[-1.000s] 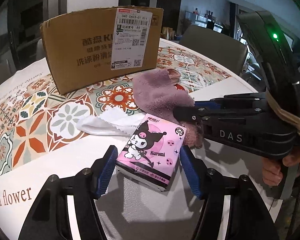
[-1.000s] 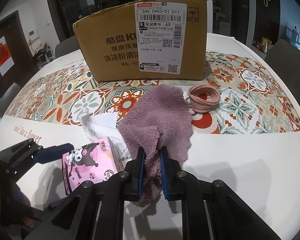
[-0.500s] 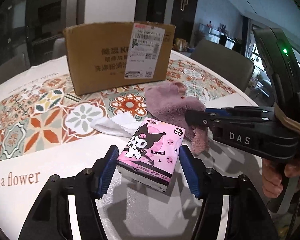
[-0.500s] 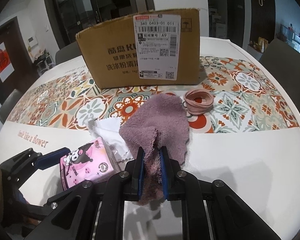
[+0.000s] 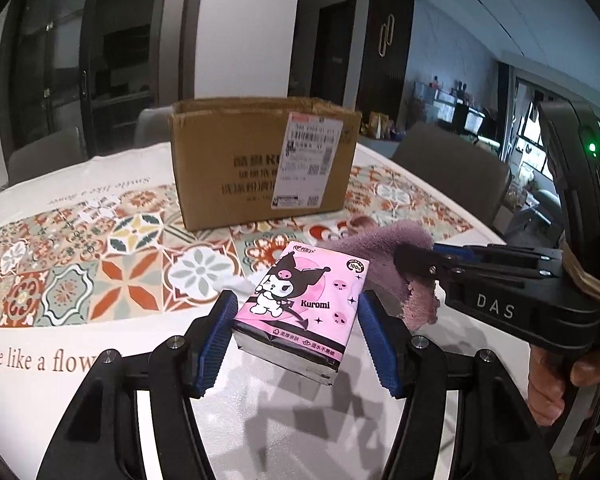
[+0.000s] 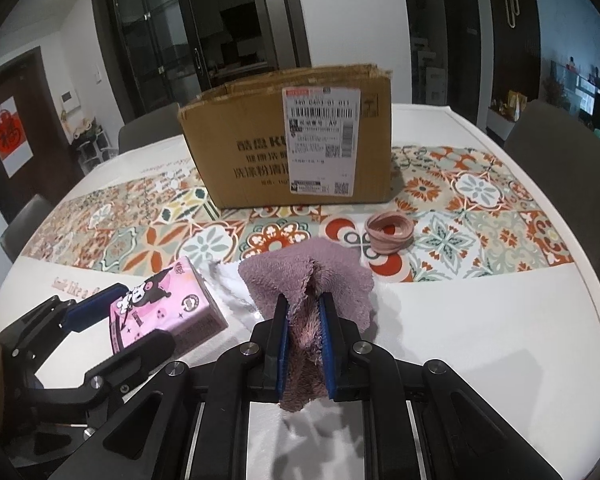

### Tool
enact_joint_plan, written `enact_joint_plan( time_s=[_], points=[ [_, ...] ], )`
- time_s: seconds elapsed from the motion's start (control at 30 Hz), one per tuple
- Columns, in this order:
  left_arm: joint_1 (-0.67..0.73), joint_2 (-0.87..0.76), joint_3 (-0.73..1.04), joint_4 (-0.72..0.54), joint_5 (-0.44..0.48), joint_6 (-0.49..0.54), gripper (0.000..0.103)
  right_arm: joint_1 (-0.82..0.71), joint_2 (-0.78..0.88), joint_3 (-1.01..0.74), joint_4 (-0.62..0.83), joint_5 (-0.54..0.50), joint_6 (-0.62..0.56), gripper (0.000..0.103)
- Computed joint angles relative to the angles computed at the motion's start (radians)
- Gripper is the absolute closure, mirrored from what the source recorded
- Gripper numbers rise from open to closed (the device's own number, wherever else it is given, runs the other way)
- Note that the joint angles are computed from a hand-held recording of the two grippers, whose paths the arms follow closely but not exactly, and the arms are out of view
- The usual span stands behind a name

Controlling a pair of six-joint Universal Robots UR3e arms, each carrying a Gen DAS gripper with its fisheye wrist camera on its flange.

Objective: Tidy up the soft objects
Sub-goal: 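Lift the tissue pack and pink towel and carry them over the box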

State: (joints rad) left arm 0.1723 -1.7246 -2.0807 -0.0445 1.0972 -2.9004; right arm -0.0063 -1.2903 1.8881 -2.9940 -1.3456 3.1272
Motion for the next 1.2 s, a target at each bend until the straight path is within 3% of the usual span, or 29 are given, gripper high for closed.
enact_joint_plan(
  time_s=[0.6,1.2],
  points=[
    [0.053,0.076,0.161,-0.083,-0.048,-0.055,0.042,0.033,-0.079,-0.141,0.076,-0.016,0.055,0.088],
    [0.016,-0.058,0.521,-0.23,-0.004,-0.089,0.042,0.037,0.001,-0.43,0.154,-0.032,0.049,0.088]
  ],
)
